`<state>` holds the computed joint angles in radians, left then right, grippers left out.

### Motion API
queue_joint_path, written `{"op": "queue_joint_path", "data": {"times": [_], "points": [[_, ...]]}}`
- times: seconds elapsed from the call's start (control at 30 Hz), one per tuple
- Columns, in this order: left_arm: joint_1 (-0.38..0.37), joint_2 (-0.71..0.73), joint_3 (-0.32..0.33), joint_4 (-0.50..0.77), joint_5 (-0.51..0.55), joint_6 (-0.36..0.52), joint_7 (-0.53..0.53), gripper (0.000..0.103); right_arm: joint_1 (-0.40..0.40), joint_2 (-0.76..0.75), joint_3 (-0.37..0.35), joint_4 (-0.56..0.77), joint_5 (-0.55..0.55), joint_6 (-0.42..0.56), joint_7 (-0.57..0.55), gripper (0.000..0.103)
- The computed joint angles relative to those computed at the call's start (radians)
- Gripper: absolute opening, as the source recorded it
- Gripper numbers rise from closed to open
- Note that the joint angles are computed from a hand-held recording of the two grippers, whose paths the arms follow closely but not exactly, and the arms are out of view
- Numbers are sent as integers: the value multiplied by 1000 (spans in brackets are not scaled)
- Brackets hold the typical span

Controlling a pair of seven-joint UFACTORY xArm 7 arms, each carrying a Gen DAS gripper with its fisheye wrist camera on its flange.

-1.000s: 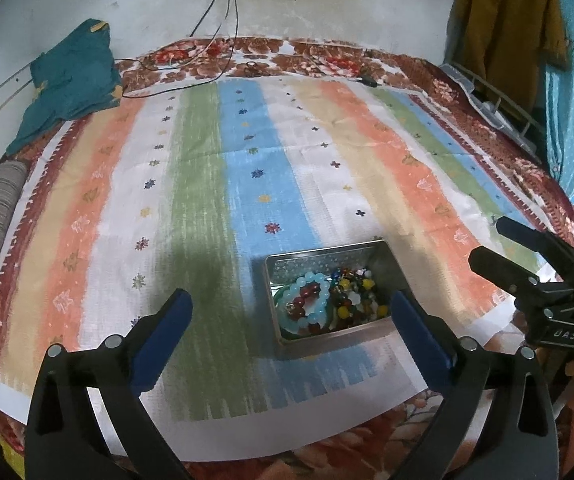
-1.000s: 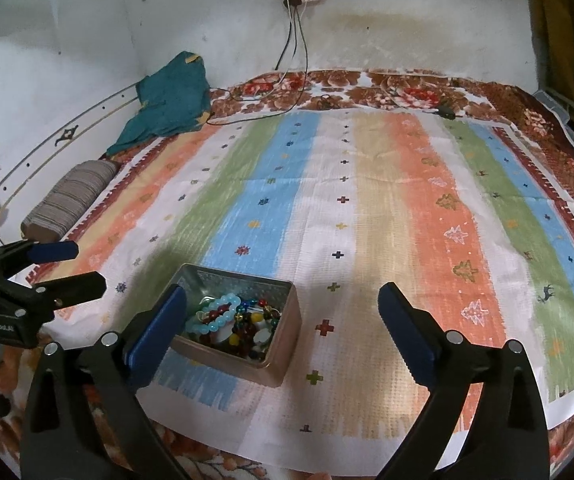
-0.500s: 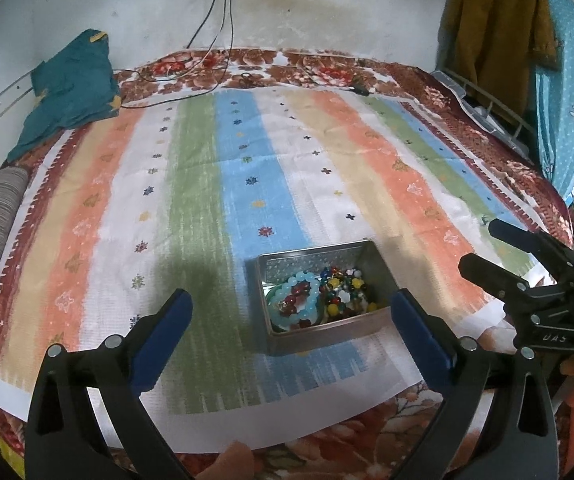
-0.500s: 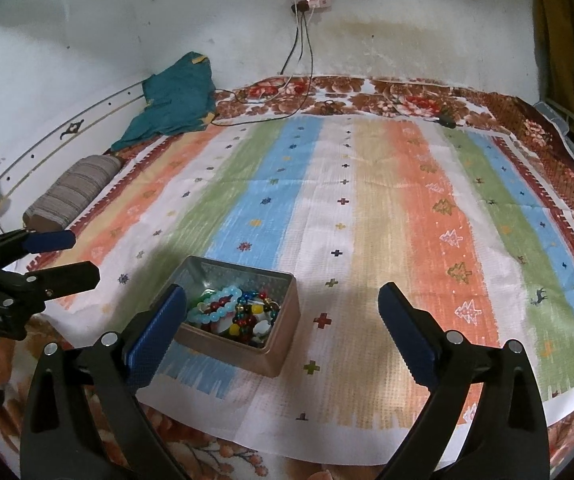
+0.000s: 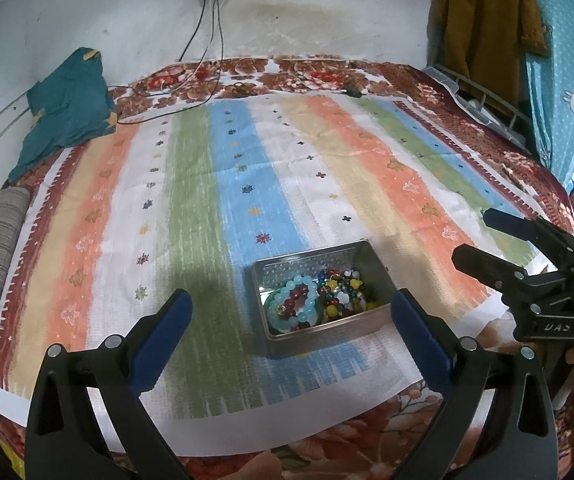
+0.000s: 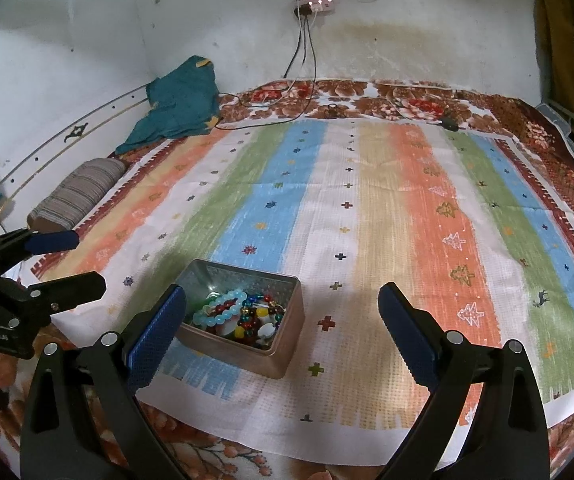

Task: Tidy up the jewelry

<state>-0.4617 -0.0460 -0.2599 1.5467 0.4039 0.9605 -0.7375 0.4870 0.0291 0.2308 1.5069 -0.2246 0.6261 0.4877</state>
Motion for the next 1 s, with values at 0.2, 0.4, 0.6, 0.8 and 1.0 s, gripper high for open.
{"op": "queue_joint_path", "data": {"times": [0.2, 0.4, 0.6, 0.8, 1.0], "points": [[-11, 13, -7, 22, 41, 32, -13, 97, 0, 0, -1, 0, -2, 1, 5, 97], [-16, 12, -1, 20, 42, 26, -11, 97, 0, 3, -2, 1, -2, 7, 3, 97], [-16, 11, -2, 19, 36, 23, -3, 97, 0, 4, -2, 1, 1, 8, 1, 97], [-17, 13, -1, 22, 38, 31, -7, 97, -1, 2, -2, -6, 0, 5, 2, 97], [-15, 11, 0, 18, 35, 29, -7, 97, -1, 2, -2, -7, 1, 2, 3, 97]]}}
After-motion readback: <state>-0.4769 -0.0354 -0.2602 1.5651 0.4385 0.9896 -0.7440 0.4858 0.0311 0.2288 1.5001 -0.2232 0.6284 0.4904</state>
